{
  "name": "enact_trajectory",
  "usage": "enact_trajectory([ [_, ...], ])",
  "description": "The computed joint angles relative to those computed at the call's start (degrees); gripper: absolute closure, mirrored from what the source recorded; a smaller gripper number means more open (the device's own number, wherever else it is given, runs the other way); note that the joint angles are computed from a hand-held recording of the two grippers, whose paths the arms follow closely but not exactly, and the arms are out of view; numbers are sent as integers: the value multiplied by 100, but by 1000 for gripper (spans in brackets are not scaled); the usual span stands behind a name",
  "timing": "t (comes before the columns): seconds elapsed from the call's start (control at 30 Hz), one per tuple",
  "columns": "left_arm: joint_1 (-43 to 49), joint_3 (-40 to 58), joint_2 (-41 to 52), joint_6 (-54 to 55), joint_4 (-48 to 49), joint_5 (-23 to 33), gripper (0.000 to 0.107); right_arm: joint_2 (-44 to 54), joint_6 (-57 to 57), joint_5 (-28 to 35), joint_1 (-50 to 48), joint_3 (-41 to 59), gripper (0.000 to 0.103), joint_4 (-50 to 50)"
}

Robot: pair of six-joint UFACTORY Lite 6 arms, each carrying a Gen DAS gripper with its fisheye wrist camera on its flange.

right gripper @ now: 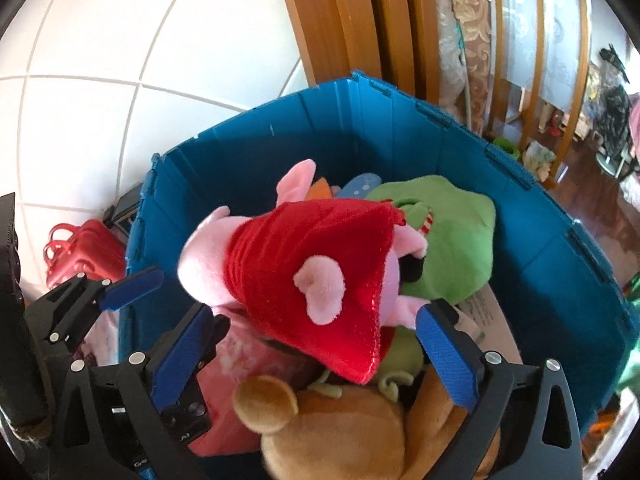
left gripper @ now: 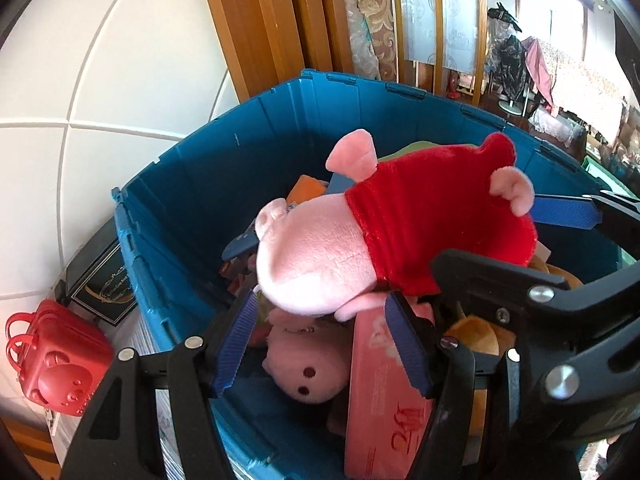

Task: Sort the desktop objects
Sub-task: 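Open both tools to drop the pig plush into the crate, then move both tools back over the bed toward the hat and box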

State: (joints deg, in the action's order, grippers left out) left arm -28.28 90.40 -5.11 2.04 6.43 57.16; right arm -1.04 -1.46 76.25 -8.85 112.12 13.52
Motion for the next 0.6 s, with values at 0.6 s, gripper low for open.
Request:
enact_trajectory([
  [0.6, 2345, -1021, -1904, 1979, -1694, 298, 42, -402, 2310, 421, 3197, 591, 0, -2280],
])
